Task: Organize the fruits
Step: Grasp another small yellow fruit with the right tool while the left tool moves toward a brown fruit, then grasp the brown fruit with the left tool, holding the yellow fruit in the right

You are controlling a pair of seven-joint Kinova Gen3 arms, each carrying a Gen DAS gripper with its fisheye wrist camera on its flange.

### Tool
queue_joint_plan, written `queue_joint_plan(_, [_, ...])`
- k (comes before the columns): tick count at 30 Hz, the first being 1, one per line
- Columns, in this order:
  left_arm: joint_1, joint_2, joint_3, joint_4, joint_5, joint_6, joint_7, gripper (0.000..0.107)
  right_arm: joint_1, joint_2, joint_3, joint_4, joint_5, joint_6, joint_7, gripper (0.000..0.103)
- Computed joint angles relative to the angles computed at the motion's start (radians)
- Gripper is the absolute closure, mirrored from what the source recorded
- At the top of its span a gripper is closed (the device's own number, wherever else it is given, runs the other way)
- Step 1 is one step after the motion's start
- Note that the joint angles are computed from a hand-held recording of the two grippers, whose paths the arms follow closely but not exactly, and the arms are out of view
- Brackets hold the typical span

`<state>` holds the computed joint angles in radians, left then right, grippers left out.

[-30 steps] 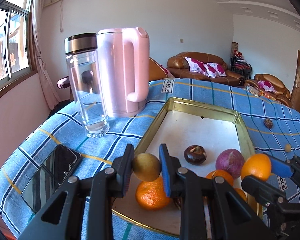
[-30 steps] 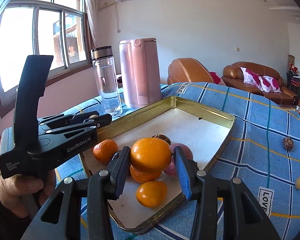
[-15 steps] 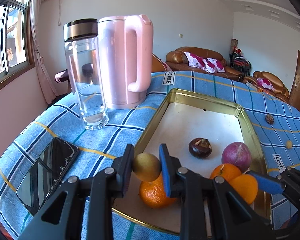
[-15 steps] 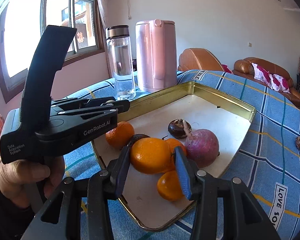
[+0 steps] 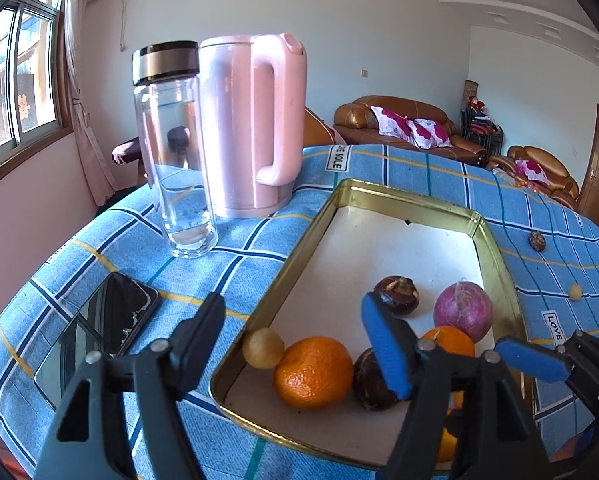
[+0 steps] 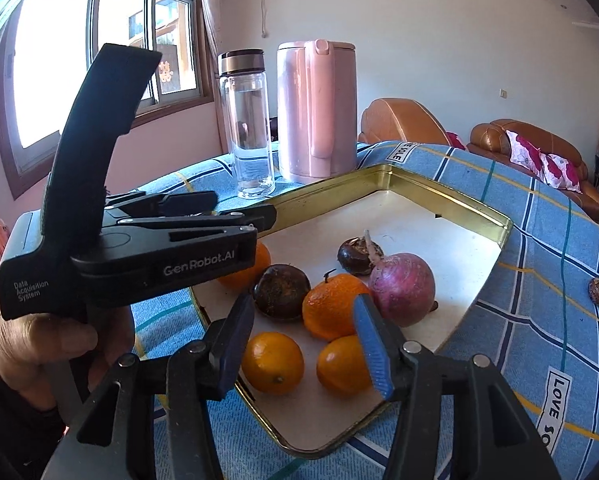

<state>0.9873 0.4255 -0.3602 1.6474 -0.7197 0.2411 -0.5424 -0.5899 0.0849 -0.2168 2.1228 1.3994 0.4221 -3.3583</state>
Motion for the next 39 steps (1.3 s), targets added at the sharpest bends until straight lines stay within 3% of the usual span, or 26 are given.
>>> queue_joint_plan(2, [0.006,-0.004,0.000,-0.001,-0.002,0.004,-0.007,0.028,0.042,-0.015,-0.040,0.012,0.010,0.008,-0.009,0.044])
queue_joint_plan(4, [0.017,-0.008,-0.005,-0.003,-0.015,0.009,0.010,0.018,0.126,-0.023,-0.131,0.022,0.025,0.033,-0.028,0.044])
queue_joint_plan(8, [0.051,-0.015,-0.026,-0.005,-0.052,0.017,0.060,0.015,0.282,-0.054,-0.299,0.053,0.039,0.086,-0.064,0.044])
queue_joint_plan(15, [0.030,-0.008,0.087,-0.067,-0.081,0.078,0.065,0.012,0.380,-0.177,-0.303,0.098,-0.208,0.180,0.152,0.044])
queue_joint_plan(21, [-0.015,0.024,0.244,-0.176,-0.045,0.162,-0.040,0.009,0.456,-0.256,-0.124,0.110,-0.431,0.254,0.367,0.044])
queue_joint_plan(27, [-0.028,0.078,0.339,-0.317,0.043,0.245,-0.182,0.009,0.487,-0.254,0.154,0.130,-0.613,0.087,0.611,0.044])
queue_joint_plan(32, [-0.001,0.144,0.353,-0.451,0.097,0.334,-0.268,0.008,0.362,-0.210,0.386,0.115,-0.800,-0.001,0.814,0.047])
queue_joint_plan(37, [0.015,0.210,0.360,-0.581,0.153,0.421,-0.346,0.008,0.171,-0.160,0.617,0.102,-0.979,-0.030,1.018,0.067])
queue_joint_plan(39, [0.020,0.236,0.361,-0.638,0.176,0.451,-0.375,0.008,0.155,-0.157,0.656,0.098,-1.029,-0.037,1.099,0.072])
